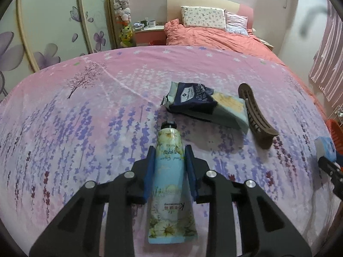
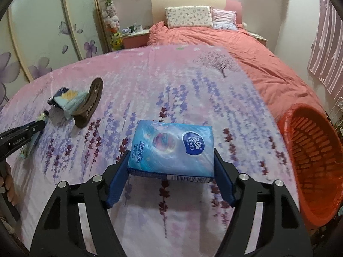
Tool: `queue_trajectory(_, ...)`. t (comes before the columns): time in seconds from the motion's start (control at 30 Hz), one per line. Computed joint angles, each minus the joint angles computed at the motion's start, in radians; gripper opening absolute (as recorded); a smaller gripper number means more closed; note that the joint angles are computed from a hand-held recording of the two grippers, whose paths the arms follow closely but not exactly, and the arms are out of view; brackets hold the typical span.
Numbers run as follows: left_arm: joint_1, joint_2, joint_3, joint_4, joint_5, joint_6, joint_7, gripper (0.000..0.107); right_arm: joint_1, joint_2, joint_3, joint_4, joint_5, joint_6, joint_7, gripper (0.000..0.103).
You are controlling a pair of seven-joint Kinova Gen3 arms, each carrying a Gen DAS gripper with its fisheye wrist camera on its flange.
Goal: Collect trash
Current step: 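Carry the tube in the left tool and tissue pack in the right tool to the basket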
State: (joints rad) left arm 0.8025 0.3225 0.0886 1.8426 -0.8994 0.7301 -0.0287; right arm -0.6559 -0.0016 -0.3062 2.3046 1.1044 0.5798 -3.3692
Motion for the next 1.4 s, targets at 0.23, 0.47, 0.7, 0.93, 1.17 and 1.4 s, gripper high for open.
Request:
queue_trajectory(0.23, 0.031, -0.052, 0.038, -0.006, -0.064, 0.038, 0.043, 0.002, 0.027, -0.133, -0.049, 0.040, -0.034, 0.051, 0.011, 0.072)
queue_trajectory(0.47, 0.029, -0.029, 0.041, -0.012, -0.028, 0.048, 0.060, 0.020, 0.085, -0.148, -0.088, 0.067, -0.066, 0.032, 0.038, 0.072)
queue_trajectory(0.7, 0.020, 0.024, 0.032, -0.029, 0.004, 0.047, 0.053, 0.044, 0.087, -0.127, -0.090, 0.067, -0.066, 0.012, 0.044, 0.072)
queue_trajectory(0.93, 0.052, 0.026, -0.005, -0.011, -0.014, 0.003, 0.079, 0.026, 0.082, -0.129, -0.082, 0.073, -0.072, 0.015, 0.043, 0.072)
queue_trajectory(1.17, 0.065, -0.031, 0.021, 0.000, -0.040, 0.011, 0.093, 0.026, 0.110, -0.202, -0.099, 0.083, -0.093, 0.019, 0.071, 0.072)
queue_trajectory(1.4, 0.099, -0.062, 0.084, -0.092, -0.081, 0.050, 0.062, 0.026, 0.177, -0.343, -0.109, 0.096, -0.177, 0.017, 0.186, 0.072)
